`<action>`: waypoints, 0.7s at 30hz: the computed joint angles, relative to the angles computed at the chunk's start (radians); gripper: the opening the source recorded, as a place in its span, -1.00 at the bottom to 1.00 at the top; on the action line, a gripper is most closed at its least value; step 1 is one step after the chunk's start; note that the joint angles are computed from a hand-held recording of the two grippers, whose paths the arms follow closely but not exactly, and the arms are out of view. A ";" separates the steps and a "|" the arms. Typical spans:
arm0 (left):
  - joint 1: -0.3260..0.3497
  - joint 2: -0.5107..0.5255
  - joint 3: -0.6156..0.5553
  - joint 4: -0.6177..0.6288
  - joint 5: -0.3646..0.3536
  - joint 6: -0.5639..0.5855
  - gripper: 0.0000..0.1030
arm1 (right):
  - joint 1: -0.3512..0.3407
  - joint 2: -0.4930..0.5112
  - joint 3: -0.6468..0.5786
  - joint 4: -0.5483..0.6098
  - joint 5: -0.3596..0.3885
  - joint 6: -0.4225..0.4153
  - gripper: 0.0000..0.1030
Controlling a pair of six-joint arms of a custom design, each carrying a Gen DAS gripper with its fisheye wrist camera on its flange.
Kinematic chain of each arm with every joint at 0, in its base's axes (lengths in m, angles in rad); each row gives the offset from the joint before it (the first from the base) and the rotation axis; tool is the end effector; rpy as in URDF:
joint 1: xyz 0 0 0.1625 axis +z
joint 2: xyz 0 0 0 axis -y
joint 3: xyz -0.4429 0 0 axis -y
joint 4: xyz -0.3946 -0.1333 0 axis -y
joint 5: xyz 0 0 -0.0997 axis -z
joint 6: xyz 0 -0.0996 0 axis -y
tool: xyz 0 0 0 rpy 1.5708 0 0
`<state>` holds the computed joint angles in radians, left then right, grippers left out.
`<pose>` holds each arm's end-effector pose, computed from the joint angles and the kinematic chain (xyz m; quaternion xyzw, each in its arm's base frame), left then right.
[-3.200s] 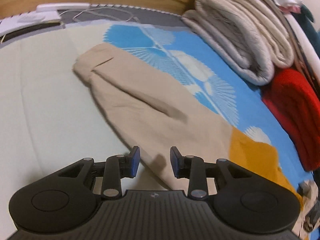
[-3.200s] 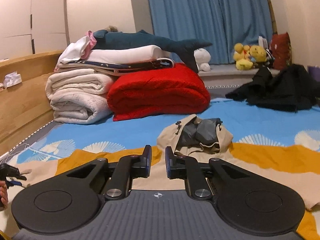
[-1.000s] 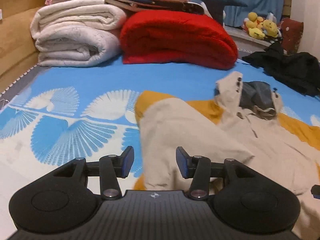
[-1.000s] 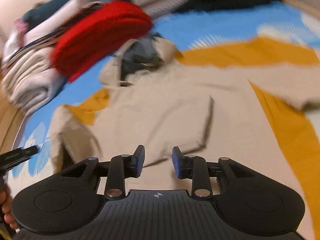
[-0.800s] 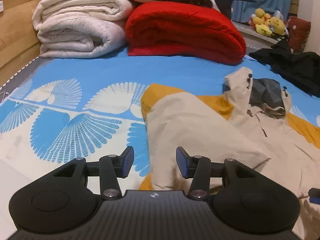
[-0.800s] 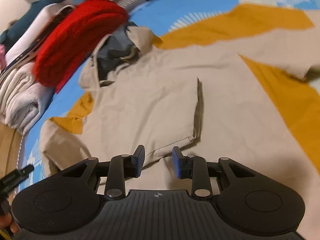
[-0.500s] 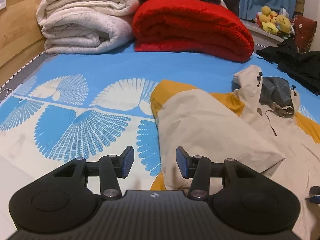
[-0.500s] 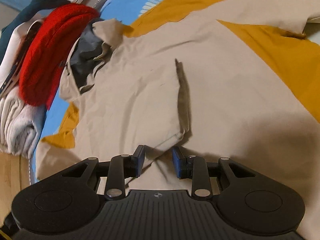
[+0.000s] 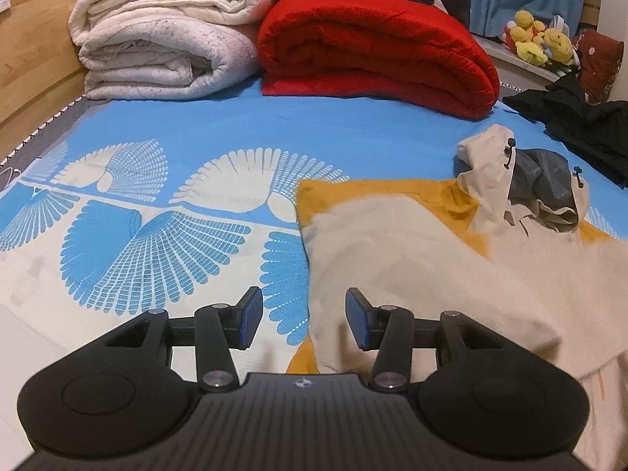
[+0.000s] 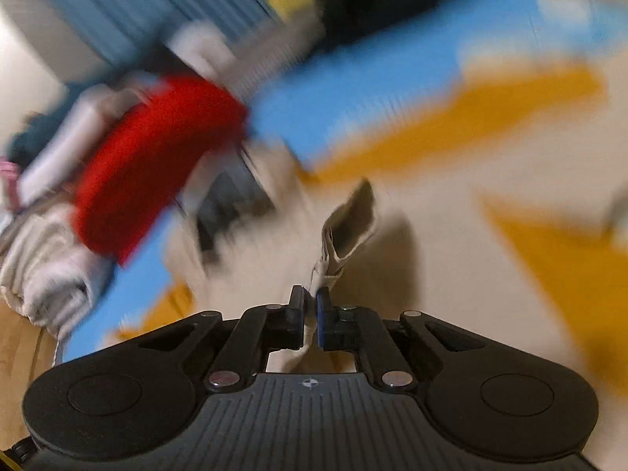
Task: Fold large clothes
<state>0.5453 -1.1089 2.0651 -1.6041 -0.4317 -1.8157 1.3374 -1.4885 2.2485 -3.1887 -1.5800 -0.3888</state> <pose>-0.2703 -0.4257 0.1320 -0.0686 0.7884 -0.4213 0.4430 0.0217 -0.4810 0.3423 0.0687 -0.9068 0.3947 0.1313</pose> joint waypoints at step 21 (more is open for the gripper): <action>0.072 0.061 0.034 -0.338 -0.159 0.339 0.02 | 0.032 0.111 -0.100 -0.267 -0.320 0.038 -0.75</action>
